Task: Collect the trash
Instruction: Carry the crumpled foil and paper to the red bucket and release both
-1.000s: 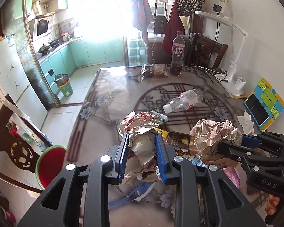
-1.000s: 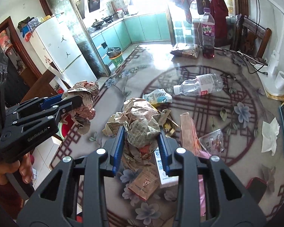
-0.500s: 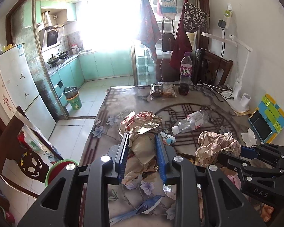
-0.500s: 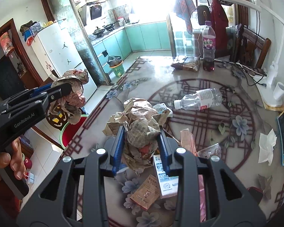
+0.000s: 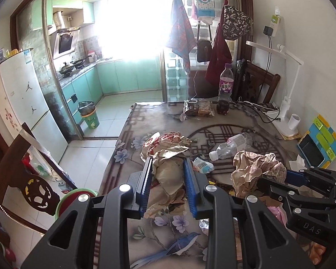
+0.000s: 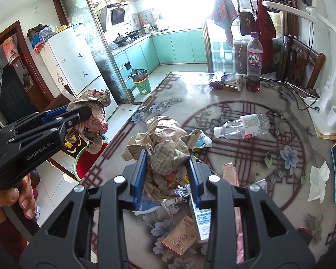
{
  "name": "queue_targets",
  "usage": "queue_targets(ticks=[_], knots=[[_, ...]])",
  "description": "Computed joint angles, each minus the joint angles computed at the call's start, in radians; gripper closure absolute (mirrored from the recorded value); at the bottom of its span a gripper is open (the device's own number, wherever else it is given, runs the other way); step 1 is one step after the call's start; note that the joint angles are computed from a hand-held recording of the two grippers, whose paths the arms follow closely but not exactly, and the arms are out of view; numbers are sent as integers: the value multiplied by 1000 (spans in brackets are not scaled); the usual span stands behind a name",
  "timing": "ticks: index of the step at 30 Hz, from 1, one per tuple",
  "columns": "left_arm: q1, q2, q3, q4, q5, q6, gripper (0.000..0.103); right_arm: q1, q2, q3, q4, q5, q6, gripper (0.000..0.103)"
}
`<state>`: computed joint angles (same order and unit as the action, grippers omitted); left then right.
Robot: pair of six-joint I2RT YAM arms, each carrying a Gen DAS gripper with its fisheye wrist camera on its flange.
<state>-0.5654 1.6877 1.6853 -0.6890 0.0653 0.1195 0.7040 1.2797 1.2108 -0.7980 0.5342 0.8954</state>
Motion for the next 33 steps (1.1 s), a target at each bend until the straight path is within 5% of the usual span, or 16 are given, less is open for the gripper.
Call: queue_targets(ticks=[17, 33], knots=[[253, 138, 131, -51, 183, 107, 77, 41, 368, 415, -110, 83, 12, 70], [472, 421, 444, -187, 271, 235, 77, 42, 864, 1082, -270, 62, -68, 69]])
